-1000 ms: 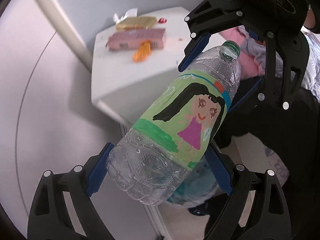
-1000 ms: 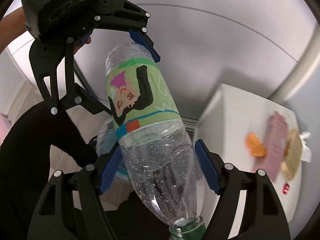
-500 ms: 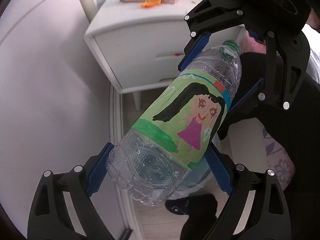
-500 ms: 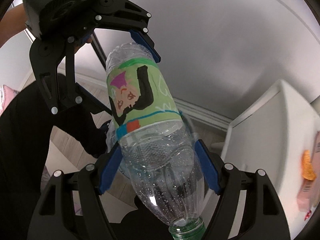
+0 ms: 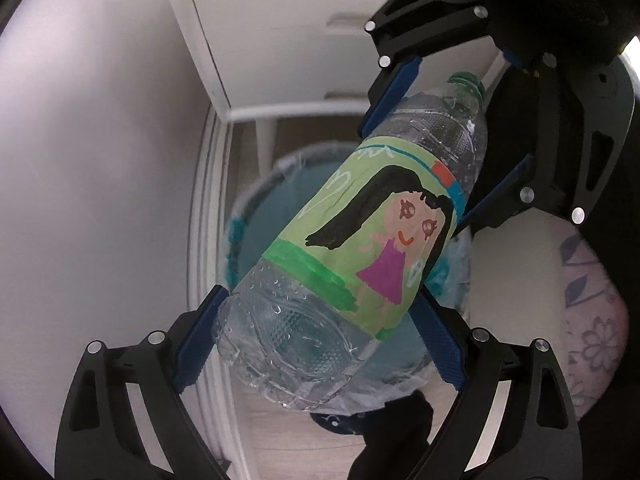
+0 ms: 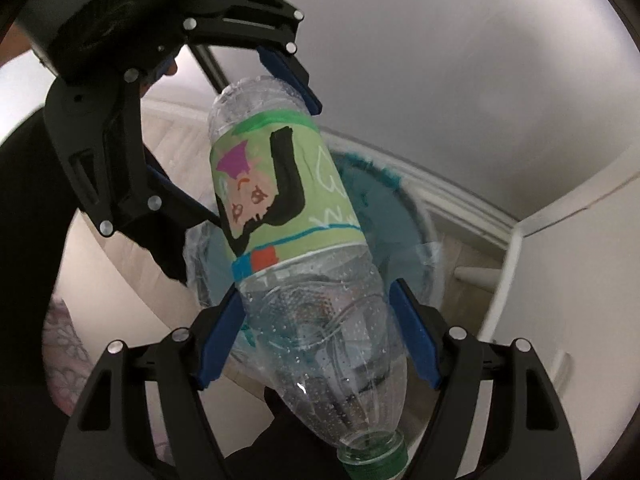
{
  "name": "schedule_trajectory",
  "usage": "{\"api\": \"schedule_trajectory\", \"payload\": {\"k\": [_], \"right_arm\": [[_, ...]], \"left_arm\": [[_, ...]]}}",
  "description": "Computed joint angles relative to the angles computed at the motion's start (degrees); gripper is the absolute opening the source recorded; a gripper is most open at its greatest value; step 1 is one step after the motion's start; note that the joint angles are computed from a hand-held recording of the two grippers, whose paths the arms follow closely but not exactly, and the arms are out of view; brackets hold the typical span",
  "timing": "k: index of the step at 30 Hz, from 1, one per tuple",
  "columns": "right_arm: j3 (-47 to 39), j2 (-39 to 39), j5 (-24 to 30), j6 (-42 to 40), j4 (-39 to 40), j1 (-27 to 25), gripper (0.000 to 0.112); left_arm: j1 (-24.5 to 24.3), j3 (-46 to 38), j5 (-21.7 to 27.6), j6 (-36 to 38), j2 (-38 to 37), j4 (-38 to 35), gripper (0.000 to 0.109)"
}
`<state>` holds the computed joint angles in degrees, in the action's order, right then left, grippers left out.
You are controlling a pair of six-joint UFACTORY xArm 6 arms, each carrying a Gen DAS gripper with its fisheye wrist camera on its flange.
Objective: Collect trash
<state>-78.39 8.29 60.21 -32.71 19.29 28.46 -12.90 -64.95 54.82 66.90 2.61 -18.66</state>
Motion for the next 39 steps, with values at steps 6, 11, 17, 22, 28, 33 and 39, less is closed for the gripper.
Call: {"api": "schedule_trajectory", "payload": {"k": [6, 11, 17, 22, 28, 33, 39], "right_arm": [[-2.35, 5.03, 1.26, -2.49, -0.90, 0.77, 0.069], [-4.70, 8.41, 2.80, -2.25, -1.81, 0.77, 0.068], [-6.41, 9.94, 3.67, -1.38, -2.91, 1.26, 0.069], [-3.77, 7.40, -0.09, -0.64, -3.40, 2.28, 0.095], [-0.72, 2.14, -5.24, 4.24, -2.39, 0.80, 0.096], [4.51, -6.17, -12.74, 11.23, 0.04, -1.91, 0.096], [11.34, -17.92, -18.38, 18.43, 1.87, -5.70, 0.096]], "left_arm": [[0.65, 2.24, -2.99, 0.42, 3.26, -1.44, 0.087], [0.73, 1.37, -3.38, 1.50, 5.83, -3.27, 0.087], [1.25, 1.68, -3.06, 2.45, 5.28, -4.51, 0.088], [1.04, 5.36, -4.36, 3.45, 1.40, -4.33, 0.097], [1.15, 5.20, -3.67, 1.56, -2.02, -5.25, 0.097], [1.58, 1.98, -2.53, -1.10, -4.87, -9.16, 0.097], [-0.12, -6.03, -0.11, -3.93, -4.91, -12.03, 0.097]]}}
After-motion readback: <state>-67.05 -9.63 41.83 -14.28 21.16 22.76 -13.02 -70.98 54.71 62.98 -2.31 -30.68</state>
